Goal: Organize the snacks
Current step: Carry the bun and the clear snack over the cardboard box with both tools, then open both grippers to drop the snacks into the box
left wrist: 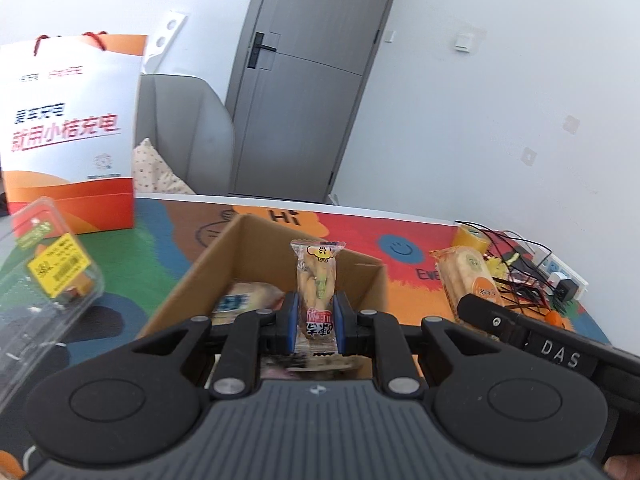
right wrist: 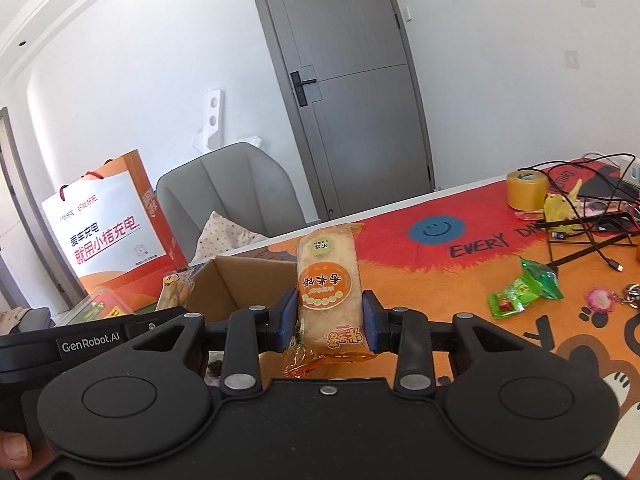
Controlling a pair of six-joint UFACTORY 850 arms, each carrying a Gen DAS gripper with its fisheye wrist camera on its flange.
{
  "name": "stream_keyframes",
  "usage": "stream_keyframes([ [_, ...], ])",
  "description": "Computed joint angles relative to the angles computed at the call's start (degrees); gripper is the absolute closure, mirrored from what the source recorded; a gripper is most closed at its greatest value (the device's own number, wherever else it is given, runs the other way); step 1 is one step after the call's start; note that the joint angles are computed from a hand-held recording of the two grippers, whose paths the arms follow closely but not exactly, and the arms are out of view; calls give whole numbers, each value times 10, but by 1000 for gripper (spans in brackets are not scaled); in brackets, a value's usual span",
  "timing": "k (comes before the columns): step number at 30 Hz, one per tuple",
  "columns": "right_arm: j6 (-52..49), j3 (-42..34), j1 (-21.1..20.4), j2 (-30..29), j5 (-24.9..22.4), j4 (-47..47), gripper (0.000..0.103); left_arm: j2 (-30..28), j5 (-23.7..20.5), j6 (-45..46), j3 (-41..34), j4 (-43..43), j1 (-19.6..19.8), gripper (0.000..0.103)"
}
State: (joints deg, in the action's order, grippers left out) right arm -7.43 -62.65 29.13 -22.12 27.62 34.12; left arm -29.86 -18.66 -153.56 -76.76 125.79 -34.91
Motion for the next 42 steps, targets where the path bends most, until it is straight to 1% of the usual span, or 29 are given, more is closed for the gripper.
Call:
stream_keyframes([
  [8,-28,-26,23,-14,-10,12,68,19,3,-20,33,13,13,86],
  [11,-42,-37,30,-20,-17,19,68,20,18,2,34,-12,19,85],
  [14,-58,-48,37,-27,-24,30,68,22,27,37,36,-54,24,80],
  [15,-63,-51,38,-28,-26,33,68,24,27,44,38,-63,25,75],
  [16,-67,-54,39,-30,-28,35,68,27,27,29,42,-50,27,70],
  [18,-73,-58,42,-33,-31,40,68,34,20,7,49,-34,29,67],
  [27,-67,-73,48,-43,-48,26,68,52,10,-41,70,6,35,56],
  [30,-38,-79,48,-46,-58,-3,68,58,5,-48,77,10,37,55],
  [33,25,-84,48,-51,-71,-64,68,63,-1,-49,83,7,39,54],
  [38,65,-98,50,-63,-81,-103,68,71,-8,-53,92,2,44,50],
  [40,106,-102,48,-67,-86,-144,67,72,-11,-42,93,-12,45,50],
  [42,134,-103,46,-69,-92,-168,63,72,-9,-52,95,-8,48,48],
])
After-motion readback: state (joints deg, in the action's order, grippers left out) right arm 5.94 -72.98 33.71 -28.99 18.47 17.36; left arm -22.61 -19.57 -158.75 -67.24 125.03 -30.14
